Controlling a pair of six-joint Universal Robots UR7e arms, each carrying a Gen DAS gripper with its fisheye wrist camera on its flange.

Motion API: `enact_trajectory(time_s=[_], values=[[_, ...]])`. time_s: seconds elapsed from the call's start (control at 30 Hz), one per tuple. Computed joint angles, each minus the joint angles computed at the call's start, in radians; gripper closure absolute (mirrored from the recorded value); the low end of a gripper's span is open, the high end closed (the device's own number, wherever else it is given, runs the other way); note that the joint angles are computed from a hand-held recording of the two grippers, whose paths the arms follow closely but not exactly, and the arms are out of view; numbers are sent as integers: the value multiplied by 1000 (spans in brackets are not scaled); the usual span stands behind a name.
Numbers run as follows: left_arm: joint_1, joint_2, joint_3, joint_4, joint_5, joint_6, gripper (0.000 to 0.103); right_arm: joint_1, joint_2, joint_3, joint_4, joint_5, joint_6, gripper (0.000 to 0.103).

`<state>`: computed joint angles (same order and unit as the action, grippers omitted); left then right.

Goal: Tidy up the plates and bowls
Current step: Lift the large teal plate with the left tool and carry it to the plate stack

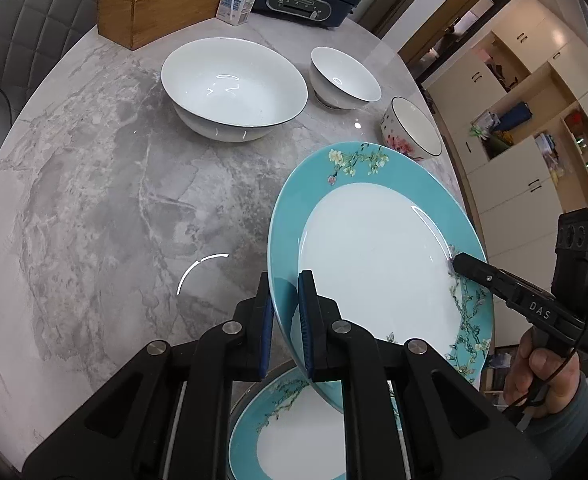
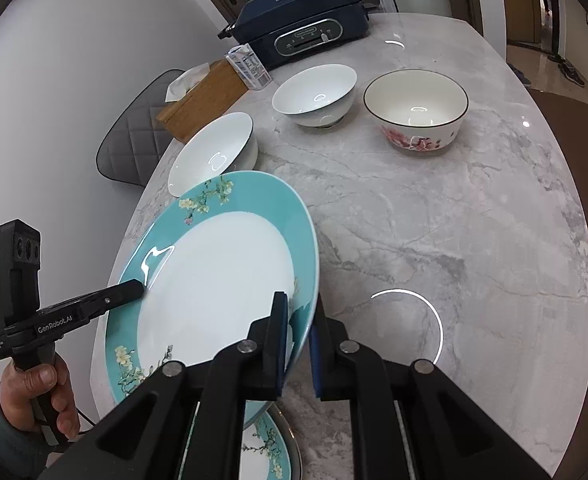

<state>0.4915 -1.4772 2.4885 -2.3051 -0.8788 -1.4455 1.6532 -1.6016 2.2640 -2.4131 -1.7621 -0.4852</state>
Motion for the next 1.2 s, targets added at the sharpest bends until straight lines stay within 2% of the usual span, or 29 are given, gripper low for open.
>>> enact_trajectory(time_s=[0.4,0.7,0.97,1.2], values=[[-206,-121,91,165,-88,-222,93,9,-186,143,47,-15,15,91],[-327,-155,159,183,-179,-337,93,-1,-317,229,117,-41,22,91],[-396,-136,215,131,-240,-383,93,-27,-416,295,147,-68,12,91],[-413,-105,233,88,-260,-378,92,-53,-471,329,151,-78,-8,91]])
